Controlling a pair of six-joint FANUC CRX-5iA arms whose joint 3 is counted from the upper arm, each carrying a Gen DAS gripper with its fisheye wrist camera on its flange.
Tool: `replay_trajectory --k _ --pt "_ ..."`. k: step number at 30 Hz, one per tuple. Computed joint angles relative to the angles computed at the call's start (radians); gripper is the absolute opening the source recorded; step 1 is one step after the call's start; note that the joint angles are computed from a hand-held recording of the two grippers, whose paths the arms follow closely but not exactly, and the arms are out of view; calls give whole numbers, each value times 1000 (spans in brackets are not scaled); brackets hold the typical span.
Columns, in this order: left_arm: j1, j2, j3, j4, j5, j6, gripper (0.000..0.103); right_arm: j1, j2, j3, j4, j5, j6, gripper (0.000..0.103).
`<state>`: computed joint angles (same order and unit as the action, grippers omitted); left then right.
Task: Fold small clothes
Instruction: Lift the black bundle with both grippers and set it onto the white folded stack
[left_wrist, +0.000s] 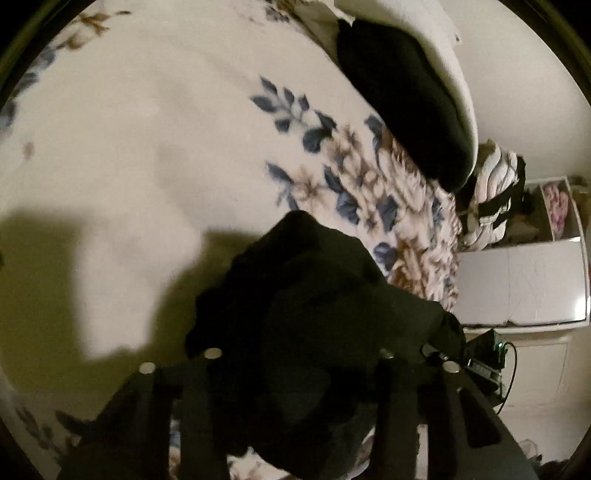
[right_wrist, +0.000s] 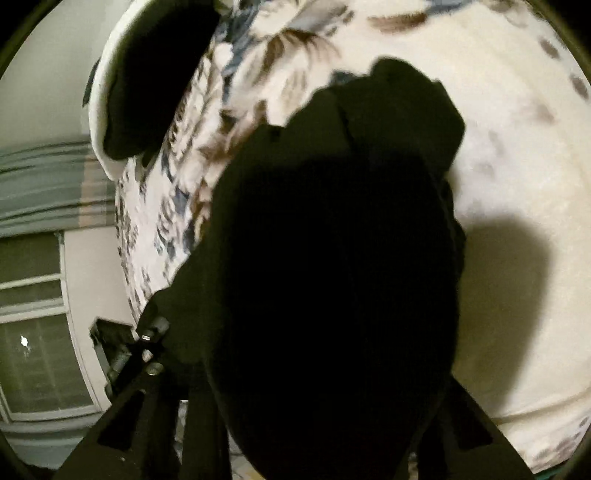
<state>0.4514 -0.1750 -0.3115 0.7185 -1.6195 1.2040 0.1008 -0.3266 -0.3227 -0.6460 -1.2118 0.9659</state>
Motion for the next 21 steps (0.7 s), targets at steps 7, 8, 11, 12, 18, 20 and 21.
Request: replay_trajectory --k 7,8,11,12,18,20,21 --pt "-52 18 102 67 -20 17 30 2 -40 67 34 -49 -59 24" --pt "-58 24 114 81 -16 23 30 -7 -42 89 32 -56 -60 24" --pt "-82 75 206 113 -19 68 30 -9 -29 156 41 -68 -78 24" --pt "-93 101 248 122 -20 83 30 -22 -25 184 34 -80 -77 24" --pt "-182 361 672 172 -27 268 30 -47 125 458 45 -123 -88 24" --pt "-216 486 882 182 -26 327 30 -62 210 581 47 -124 -84 24" --pt "-236 554 986 198 -5 348 30 -71 261 650 46 -121 -85 24"
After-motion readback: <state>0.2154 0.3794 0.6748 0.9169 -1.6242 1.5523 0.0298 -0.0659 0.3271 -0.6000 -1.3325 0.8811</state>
